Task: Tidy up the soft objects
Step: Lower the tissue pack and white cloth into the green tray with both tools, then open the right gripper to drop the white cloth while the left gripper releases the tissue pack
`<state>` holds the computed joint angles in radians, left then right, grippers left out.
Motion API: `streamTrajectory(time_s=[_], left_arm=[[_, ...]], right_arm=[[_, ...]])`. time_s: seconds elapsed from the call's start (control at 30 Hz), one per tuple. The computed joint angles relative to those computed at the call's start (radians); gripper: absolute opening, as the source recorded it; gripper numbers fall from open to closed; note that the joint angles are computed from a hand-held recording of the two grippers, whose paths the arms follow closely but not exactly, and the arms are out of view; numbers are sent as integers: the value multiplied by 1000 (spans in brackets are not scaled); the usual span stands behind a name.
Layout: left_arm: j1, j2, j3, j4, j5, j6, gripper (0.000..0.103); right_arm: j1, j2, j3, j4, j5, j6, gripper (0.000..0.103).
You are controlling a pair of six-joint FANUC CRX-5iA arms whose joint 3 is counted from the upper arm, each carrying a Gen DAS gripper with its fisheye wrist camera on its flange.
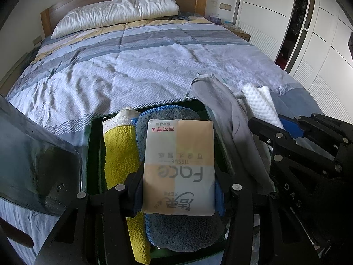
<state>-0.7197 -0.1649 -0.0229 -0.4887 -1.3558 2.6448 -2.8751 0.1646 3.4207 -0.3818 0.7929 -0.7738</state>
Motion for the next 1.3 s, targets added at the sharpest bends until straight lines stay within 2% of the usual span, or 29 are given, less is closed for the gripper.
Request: streamTrajectory(time_s=[0.8,0.97,1.1,1.3], left_arm=[[-4,0,8,0,-13,0,45],[3,-4,1,7,-7,2,45],[2,-4,0,6,-6,3,45],[4,-5,-2,8,-4,1,45]], right_arm=[[15,-10,-29,36,24,-39,19],[20,-18,-40,52,22,-54,29],[19,-22,-41,52,23,-56,31],[13,-22,-38,39,21,-49,38]])
